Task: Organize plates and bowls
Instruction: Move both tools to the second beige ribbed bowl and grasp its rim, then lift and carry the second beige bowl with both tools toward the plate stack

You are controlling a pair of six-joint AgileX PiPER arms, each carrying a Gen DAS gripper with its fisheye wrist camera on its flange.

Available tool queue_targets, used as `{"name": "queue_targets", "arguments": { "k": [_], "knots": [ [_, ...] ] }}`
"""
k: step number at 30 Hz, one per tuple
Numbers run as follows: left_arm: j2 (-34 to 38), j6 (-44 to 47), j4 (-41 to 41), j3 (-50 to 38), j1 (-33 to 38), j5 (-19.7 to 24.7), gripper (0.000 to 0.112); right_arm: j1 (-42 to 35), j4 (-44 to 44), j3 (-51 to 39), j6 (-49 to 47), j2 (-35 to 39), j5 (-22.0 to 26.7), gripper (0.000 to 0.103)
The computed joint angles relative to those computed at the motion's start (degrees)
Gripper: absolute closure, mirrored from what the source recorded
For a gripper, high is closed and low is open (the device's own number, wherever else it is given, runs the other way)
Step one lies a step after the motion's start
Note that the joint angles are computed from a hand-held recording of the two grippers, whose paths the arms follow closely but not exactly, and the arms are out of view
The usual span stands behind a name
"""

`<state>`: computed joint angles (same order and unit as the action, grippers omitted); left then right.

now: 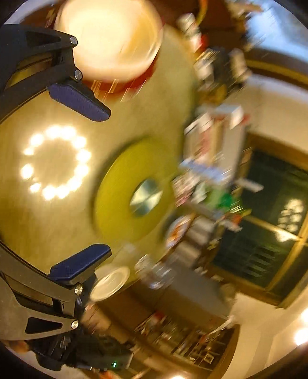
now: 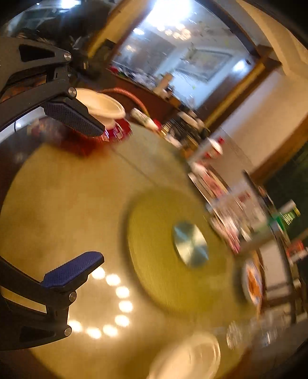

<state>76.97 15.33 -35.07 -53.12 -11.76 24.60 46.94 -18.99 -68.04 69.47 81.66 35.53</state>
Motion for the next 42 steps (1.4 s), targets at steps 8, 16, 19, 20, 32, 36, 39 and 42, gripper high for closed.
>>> {"name": "queue_targets", "arguments": {
  "k": [8, 16, 19, 20, 32, 36, 39, 42],
  "knots": [
    [19.08, -16.17, 5.70, -19.56, -16.65, 6.82, 0.009, -17.57, 4.02, 10.76, -4.74, -16.48, 8.52, 0.010],
    [34.45, -31.74, 18.09, -42.66, -26.37, 14.80, 0.009, -41.46, 22.59, 12.18, -26.69, -15.47, 10.84, 0.029],
    [38.77, -35.17, 21.74, -47.90, -28.34, 17.27, 0.009, -46.91, 26.77, 12.29, -32.15, -13.37, 10.58, 0.037],
    [39.83, -36.00, 22.39, -49.04, -28.50, 17.85, 0.009, -48.55, 27.98, 12.49, -33.69, -12.54, 10.14, 0.041],
    [48.77, -40.84, 36.41, -60.37, -33.10, 26.08, 0.098, -50.18, 31.00, 12.39, -35.92, -5.35, 5.05, 0.094],
    [42.72, -42.72, 38.37, -50.38, -32.79, 19.49, 0.097, -45.11, 23.12, 12.83, -26.91, -6.74, 2.95, 0.095],
    [39.01, -45.20, 41.36, -44.53, -32.05, 15.59, 0.098, -40.53, 18.46, 12.77, -20.89, -6.45, 0.86, 0.095],
    [35.17, -47.66, 43.65, -38.56, -29.91, 11.21, 0.098, -34.69, 11.09, 12.69, -11.29, -5.37, -2.61, 0.095]
  ]
}}
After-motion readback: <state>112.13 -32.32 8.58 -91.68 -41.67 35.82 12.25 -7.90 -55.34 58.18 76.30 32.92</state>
